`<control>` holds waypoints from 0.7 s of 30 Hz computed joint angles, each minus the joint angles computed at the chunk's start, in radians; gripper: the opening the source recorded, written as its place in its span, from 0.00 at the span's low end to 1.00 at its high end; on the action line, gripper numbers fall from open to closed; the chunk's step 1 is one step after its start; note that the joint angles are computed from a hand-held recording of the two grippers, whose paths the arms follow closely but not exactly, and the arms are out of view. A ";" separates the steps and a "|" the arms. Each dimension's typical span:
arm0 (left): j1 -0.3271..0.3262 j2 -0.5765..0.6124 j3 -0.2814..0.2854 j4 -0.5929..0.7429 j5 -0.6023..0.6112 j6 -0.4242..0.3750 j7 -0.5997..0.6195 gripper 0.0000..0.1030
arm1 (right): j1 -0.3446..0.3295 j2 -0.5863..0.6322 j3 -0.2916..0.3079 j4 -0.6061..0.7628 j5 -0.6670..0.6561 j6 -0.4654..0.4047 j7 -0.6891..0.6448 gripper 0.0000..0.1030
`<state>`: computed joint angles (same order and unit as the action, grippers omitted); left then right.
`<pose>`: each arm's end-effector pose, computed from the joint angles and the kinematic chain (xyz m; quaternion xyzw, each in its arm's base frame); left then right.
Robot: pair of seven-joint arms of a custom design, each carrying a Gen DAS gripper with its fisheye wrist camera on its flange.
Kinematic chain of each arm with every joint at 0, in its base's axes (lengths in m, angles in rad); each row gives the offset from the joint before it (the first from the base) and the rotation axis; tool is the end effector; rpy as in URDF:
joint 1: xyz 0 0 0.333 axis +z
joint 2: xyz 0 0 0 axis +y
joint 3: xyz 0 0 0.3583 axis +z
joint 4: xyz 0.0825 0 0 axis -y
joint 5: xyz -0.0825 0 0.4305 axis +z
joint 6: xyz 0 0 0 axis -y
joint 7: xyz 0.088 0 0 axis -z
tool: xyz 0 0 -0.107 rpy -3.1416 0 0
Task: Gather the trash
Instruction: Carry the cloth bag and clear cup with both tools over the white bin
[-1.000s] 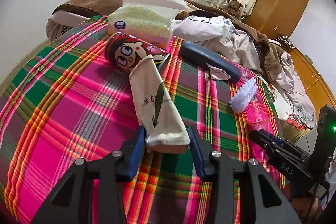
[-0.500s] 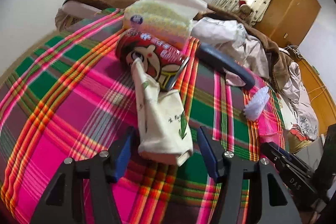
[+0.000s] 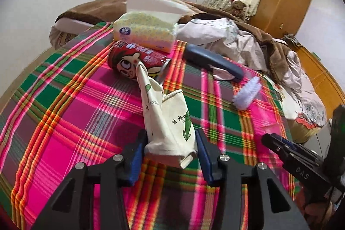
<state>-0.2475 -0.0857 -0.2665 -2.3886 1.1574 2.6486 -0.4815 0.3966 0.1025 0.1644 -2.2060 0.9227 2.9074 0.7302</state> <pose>0.4537 -0.2853 0.3857 -0.8141 0.4451 -0.2865 0.2387 0.5427 0.2819 0.3959 -0.8177 0.4564 -0.0683 0.3441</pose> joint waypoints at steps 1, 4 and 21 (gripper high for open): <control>-0.005 -0.005 -0.005 0.000 0.000 -0.007 0.004 0.46 | -0.001 -0.006 0.001 -0.005 0.010 0.001 -0.005 0.32; -0.017 -0.014 -0.015 0.001 -0.008 -0.008 0.021 0.46 | -0.001 -0.033 0.005 -0.028 0.053 0.013 -0.036 0.32; -0.100 -0.020 -0.076 0.073 0.010 -0.042 0.101 0.46 | 0.035 -0.229 -0.053 -0.172 0.335 0.067 -0.222 0.32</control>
<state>-0.3478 -0.1056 -0.3425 -2.3151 1.1674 2.6069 -0.3804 0.4316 -0.1264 0.1111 -2.3778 1.2575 2.9744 0.5077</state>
